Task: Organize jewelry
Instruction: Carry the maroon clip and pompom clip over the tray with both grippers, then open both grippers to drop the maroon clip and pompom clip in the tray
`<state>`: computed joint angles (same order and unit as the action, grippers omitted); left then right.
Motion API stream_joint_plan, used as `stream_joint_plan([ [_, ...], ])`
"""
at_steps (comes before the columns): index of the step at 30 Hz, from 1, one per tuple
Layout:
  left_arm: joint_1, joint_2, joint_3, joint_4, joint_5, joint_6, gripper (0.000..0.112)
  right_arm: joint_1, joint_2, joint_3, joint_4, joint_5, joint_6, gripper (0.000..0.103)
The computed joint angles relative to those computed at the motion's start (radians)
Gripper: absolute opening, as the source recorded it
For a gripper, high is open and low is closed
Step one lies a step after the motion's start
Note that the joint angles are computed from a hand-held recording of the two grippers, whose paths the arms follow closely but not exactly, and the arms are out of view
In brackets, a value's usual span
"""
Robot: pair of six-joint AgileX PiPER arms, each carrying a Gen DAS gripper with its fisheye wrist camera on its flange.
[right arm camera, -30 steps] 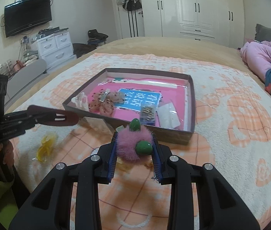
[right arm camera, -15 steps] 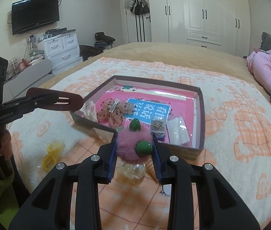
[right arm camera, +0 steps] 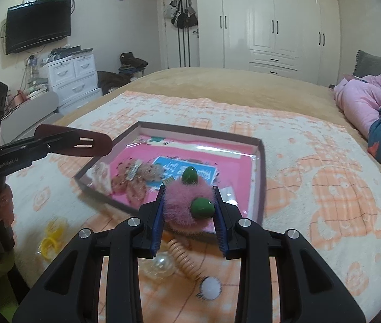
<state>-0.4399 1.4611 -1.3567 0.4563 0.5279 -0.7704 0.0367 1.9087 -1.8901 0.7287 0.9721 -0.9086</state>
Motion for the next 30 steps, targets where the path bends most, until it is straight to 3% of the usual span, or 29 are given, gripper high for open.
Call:
stream_joint_plan([
  [11,0.043,0.133,-0.107,-0.169,-0.058,0.164,0.005,0.027,0.151,-0.203,-0.118,-0.009,0.159,0.031],
  [18,0.051,0.201,-0.136,-0.296,-0.080,0.287,0.005,0.041,0.256,-0.337,-0.186,0.033,0.259,0.031],
  [21,0.067,0.215,-0.132,-0.447,-0.103,0.425,0.005,0.049,0.279,-0.360,-0.214,0.038,0.277,0.031],
  [26,0.081,0.247,-0.147,-0.552,-0.092,0.533,0.005,0.057,0.309,-0.384,-0.244,0.042,0.302,0.031],
  [30,0.119,0.269,-0.155,-0.759,-0.078,0.709,0.005,0.065,0.324,-0.390,-0.264,0.037,0.311,0.031],
])
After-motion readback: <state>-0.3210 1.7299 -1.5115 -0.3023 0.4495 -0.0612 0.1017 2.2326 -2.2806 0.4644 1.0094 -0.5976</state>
